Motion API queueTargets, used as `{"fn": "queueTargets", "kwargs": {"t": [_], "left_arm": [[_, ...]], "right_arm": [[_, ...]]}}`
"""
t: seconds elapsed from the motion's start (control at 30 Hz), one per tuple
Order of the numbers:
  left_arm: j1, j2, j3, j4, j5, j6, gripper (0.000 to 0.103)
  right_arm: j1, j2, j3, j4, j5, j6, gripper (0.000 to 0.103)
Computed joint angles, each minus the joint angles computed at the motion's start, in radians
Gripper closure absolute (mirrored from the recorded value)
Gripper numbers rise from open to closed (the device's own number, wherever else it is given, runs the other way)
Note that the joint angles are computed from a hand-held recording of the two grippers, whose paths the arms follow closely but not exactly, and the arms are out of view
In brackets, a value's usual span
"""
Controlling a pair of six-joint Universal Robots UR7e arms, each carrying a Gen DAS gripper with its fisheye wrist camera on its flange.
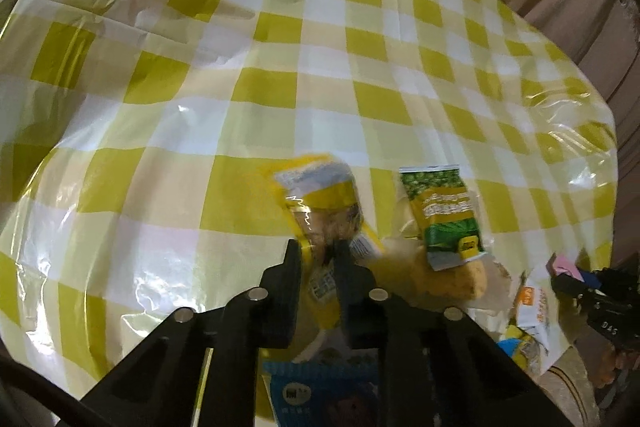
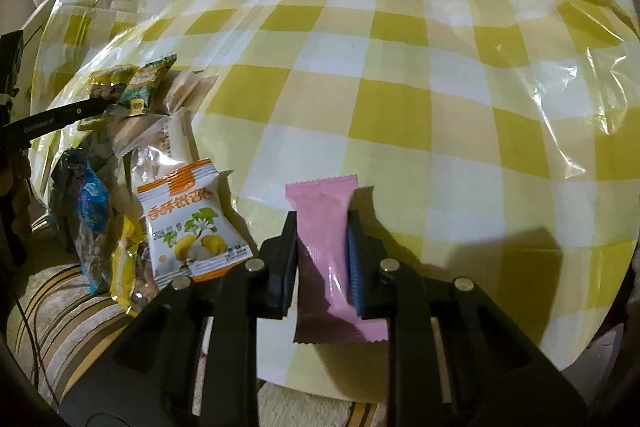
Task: Organize snacks
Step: 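Grasp and lift the yellow packet with the left tool while the right tool holds the pink bar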
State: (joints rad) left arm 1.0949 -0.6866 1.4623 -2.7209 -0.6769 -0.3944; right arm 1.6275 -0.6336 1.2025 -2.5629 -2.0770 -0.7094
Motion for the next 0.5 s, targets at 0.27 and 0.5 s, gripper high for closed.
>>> {"fn": "queueTargets", "kwargs": {"t": [0.27, 0.5], "left_arm": [[-0.012, -0.017, 0.034, -0.047, 0.000, -0.006, 0.090], [-0.037, -0.030, 0.061, -0.094, 0.029, 0.005, 0.093]], "right_arm": [[0.003, -0.033, 0.035, -0.011, 0.018, 0.005, 0.078], [0.000, -0.070, 0.080, -0.028, 0.029, 0.013, 0.078]]}}
